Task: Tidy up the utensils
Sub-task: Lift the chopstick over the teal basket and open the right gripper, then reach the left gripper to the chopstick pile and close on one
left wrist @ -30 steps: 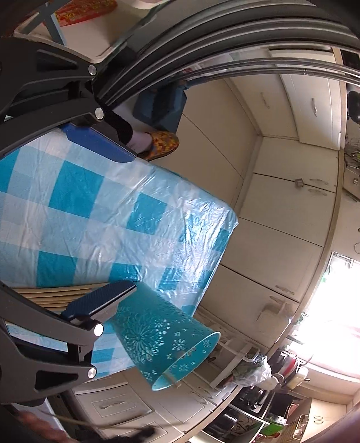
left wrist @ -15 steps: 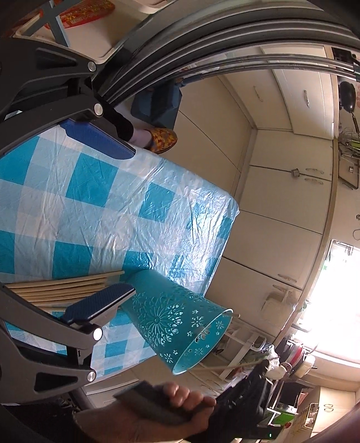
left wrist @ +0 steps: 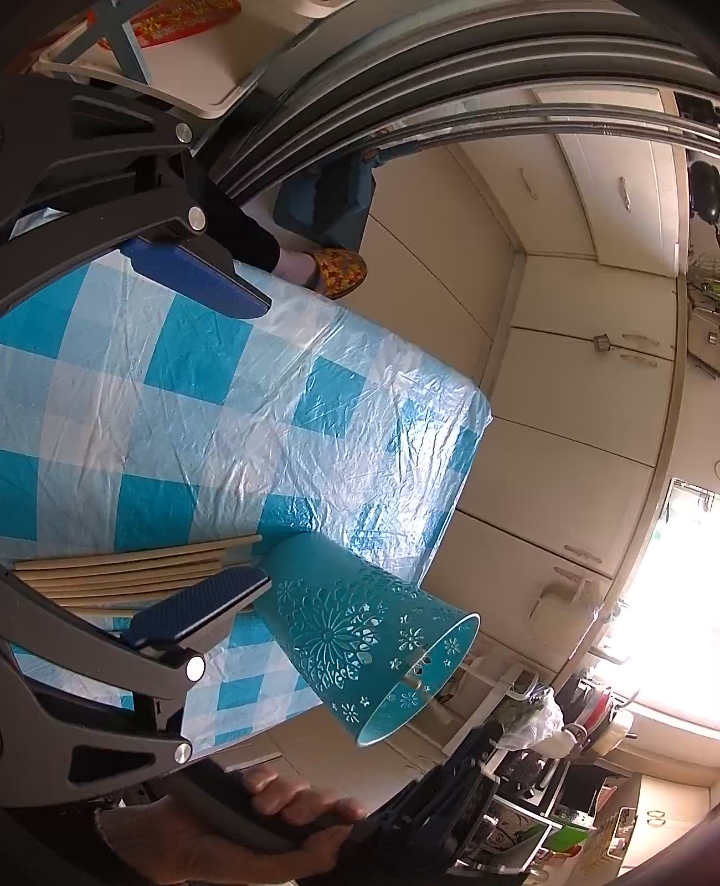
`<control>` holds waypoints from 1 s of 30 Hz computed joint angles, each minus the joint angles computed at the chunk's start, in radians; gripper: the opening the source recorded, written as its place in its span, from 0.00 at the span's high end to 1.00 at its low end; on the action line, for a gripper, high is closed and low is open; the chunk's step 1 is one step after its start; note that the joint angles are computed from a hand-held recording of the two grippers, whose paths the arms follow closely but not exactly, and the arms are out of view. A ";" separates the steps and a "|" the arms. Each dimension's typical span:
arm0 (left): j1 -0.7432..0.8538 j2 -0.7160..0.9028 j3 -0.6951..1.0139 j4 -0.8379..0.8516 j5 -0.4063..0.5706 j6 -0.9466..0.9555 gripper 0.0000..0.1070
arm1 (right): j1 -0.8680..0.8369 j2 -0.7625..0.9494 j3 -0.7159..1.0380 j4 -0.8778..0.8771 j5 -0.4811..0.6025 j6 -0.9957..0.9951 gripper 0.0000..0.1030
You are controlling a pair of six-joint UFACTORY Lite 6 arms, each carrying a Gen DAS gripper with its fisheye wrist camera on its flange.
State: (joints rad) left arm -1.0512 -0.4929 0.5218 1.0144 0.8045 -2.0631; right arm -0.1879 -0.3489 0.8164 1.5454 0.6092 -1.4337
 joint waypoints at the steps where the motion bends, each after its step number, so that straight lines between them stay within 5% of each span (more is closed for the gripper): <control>1: -0.005 -0.004 -0.001 -0.005 0.004 0.001 0.18 | -0.024 -0.034 -0.019 -0.012 0.022 0.012 0.82; 7: -0.043 0.024 -0.009 -0.033 0.000 -0.007 0.18 | -0.302 -0.346 -0.256 -0.283 0.267 0.149 0.77; 9: -0.051 0.052 -0.010 -0.041 -0.023 -0.017 0.18 | -0.303 -0.414 -0.357 -0.428 0.272 0.190 0.77; 15: -0.088 0.178 0.038 -0.061 -0.057 -0.009 0.18 | -0.114 -0.404 -0.598 -0.597 0.064 0.275 0.81; 21: -0.072 0.304 0.088 -0.062 -0.119 0.009 0.18 | 0.152 -0.277 -0.589 -0.613 -0.208 0.380 0.81; 30: -0.011 0.531 0.218 -0.062 -0.192 0.076 0.18 | 0.032 -0.258 -0.635 -0.411 -0.187 0.090 0.83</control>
State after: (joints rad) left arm -1.0625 0.0379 0.7397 0.9525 0.6121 -1.9869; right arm -0.1556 -0.6066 0.1817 1.1347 0.4218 -1.3433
